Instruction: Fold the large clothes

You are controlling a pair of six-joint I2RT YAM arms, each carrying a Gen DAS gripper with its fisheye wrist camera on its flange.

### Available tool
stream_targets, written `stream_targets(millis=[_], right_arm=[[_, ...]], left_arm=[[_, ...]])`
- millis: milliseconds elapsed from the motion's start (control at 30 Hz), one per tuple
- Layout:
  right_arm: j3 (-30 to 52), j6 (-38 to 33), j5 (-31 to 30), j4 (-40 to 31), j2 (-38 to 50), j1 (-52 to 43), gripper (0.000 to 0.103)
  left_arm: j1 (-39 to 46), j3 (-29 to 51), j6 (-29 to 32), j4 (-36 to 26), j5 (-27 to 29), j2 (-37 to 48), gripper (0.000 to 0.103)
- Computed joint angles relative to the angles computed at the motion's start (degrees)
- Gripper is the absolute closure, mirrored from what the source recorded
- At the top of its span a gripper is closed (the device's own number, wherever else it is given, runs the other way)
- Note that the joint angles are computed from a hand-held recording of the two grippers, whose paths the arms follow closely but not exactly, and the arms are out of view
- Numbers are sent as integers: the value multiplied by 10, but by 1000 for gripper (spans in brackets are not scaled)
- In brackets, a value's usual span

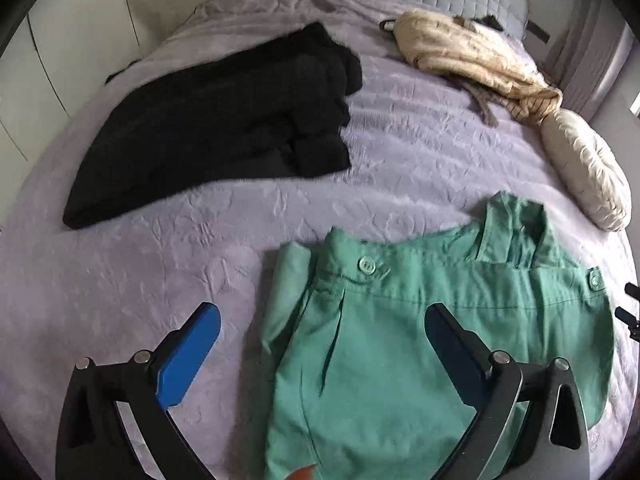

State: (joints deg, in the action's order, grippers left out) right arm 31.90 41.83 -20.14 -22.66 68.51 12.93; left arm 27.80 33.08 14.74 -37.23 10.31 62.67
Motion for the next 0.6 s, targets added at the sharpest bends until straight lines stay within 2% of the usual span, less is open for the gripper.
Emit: stream_targets(millis=[100, 133, 167, 200, 233, 300, 367, 467, 567, 600], right_arm=[[24, -33, 73, -28, 64, 34, 29], [28, -46, 89, -32, 90, 41, 34], [31, -55, 95, -31, 117, 47, 46], [25, -62, 80, -21, 127, 44, 99], [12, -58, 68, -10, 115, 43, 100], [-7, -61, 96, -19, 52, 51, 100], [-18, -74, 100, -29, 30, 40, 100], [-28, -111, 99, -11, 89, 7, 98], [-48, -104, 68, 8, 82, -21, 93], [-49, -99, 71, -7, 63, -25, 80]], left_arm=[[-24, -26, -29, 38, -21, 25, 1], [-32, -39, -37, 54, -30, 35, 1], [-43, -53, -47, 74, -42, 49, 1], [-49, -63, -50, 84, -48, 53, 1], [-56, -71, -54, 93, -52, 54, 1], [-68, -99, -52, 123, -70, 51, 1], [-83, -117, -55, 165, -99, 75, 1], [-84, -123, -53, 231, -126, 157, 1], [-41, -107, -44, 205, -111, 153, 1], [-21, -104, -28, 185, -101, 130, 1]])
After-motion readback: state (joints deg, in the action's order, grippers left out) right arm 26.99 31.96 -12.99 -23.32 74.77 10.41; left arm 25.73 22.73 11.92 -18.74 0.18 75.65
